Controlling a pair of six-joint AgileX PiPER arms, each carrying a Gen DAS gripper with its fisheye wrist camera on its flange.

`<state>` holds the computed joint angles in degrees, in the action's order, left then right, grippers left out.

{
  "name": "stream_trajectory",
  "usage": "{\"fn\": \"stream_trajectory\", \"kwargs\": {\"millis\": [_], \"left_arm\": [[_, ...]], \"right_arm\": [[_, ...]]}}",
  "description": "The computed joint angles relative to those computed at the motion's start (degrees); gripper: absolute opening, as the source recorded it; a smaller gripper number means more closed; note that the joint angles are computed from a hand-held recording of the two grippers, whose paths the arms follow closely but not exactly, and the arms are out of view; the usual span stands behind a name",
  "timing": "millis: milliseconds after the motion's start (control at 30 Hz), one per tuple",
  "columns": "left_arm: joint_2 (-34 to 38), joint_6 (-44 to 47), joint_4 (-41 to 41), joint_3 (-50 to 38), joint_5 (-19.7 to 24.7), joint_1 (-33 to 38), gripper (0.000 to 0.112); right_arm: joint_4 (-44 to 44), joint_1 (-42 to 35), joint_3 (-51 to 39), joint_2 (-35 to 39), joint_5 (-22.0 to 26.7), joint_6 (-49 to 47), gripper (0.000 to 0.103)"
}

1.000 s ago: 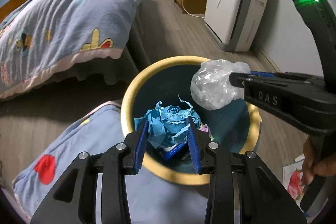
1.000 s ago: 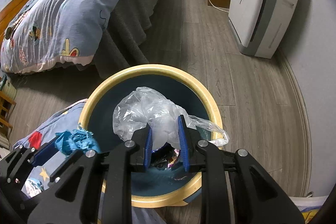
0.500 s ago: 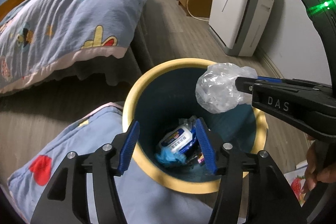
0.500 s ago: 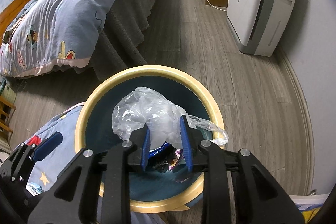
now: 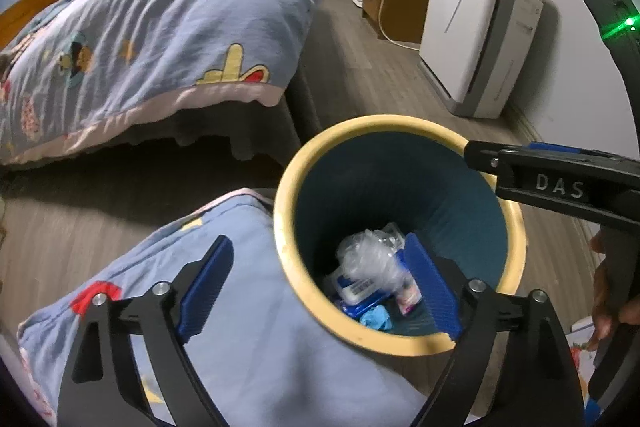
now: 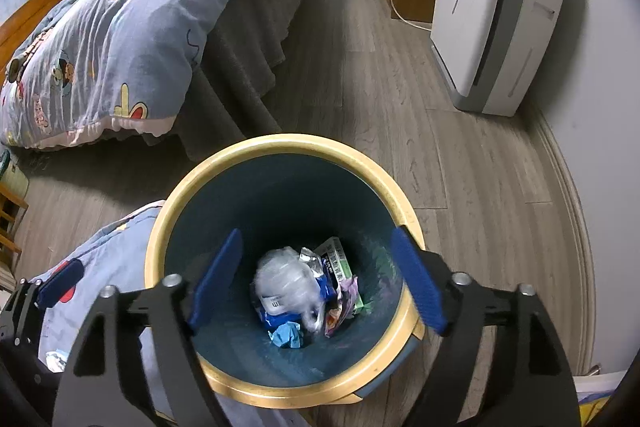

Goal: Collect trash
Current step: 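Open both grippers and drop the blue paper and plastic film into the bin, then move both grippers back over the cushion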

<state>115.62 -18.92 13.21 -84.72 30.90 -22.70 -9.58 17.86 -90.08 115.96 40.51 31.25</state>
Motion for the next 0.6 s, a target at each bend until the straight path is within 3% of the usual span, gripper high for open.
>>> {"fn": "stream_trajectory", "kwargs": {"millis": [100,333,600], "left_arm": [[-0.47,-3.00,3.04,0.51,0.09,-0.08,0.094],[-4.08,-5.76,6.16,3.62,1.03,-0.18,0.095],[-16.13,-6.30,8.19,14.08,1.46,1.97,0.096]], "right_arm": [[0.30,-0.08,0.09,-0.29,-0.43,0.28,0.098],[-0.03,-0.21,-0.26,-0.70,0.69,1.30,0.097],[-4.89,1.99,-0.22,-3.56,3.25,4.13,0.097]]}}
